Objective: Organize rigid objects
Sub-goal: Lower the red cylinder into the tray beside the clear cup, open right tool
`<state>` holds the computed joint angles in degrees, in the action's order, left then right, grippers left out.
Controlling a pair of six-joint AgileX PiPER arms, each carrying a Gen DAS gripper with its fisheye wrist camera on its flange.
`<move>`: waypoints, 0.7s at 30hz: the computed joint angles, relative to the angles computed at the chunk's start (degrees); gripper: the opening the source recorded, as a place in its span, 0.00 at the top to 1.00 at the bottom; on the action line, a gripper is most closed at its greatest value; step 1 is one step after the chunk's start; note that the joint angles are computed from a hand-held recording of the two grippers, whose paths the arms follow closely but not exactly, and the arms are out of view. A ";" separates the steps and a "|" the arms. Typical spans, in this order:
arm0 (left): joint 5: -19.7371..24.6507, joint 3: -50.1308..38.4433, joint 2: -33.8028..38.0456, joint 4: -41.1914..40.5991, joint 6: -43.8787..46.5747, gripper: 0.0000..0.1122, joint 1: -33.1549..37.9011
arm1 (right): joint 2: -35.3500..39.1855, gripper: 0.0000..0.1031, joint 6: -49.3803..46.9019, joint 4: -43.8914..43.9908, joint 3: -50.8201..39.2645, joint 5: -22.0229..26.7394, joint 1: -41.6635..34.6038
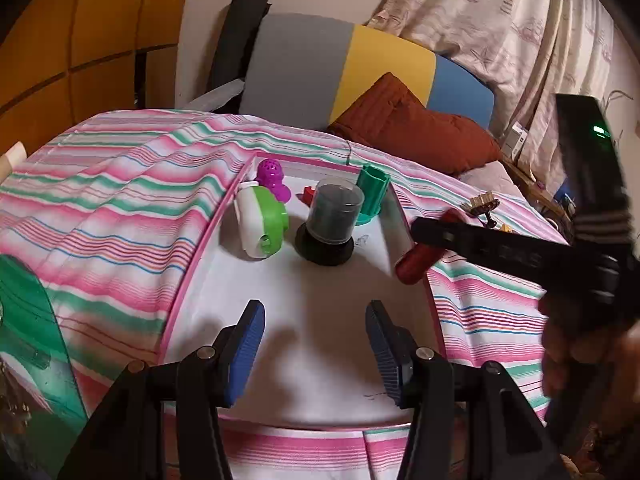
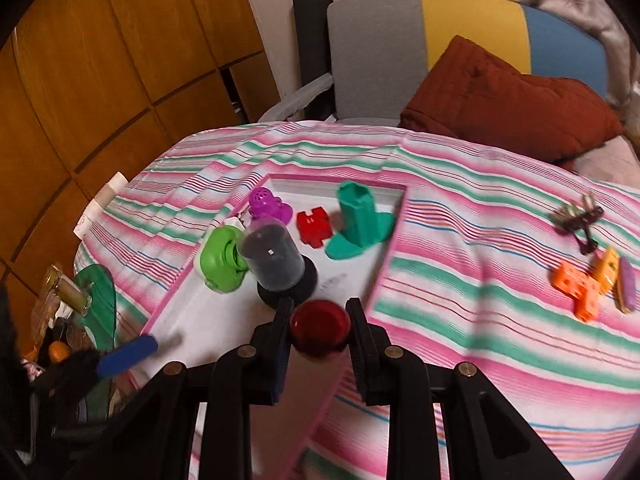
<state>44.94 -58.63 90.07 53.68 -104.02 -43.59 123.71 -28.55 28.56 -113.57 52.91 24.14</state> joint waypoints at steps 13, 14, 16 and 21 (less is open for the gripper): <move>1.17 2.82 -2.52 0.83 -3.69 0.53 -0.73 | 9.19 0.69 7.14 -5.68 -13.94 4.45 2.31; 1.13 2.73 -2.36 0.88 -3.96 0.53 -0.75 | 8.91 0.68 7.24 -5.37 -13.60 4.18 2.07; 0.77 2.49 -2.02 0.80 -4.10 0.53 -0.64 | 8.18 0.64 6.85 -4.99 -12.53 3.36 1.78; 1.27 1.50 -1.11 1.02 -3.88 0.53 -1.39 | 4.19 0.58 5.90 -5.51 -6.18 -2.69 1.34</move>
<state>46.21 -57.13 88.97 54.70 -107.90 -44.98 127.90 -22.65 23.04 -119.75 50.23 25.47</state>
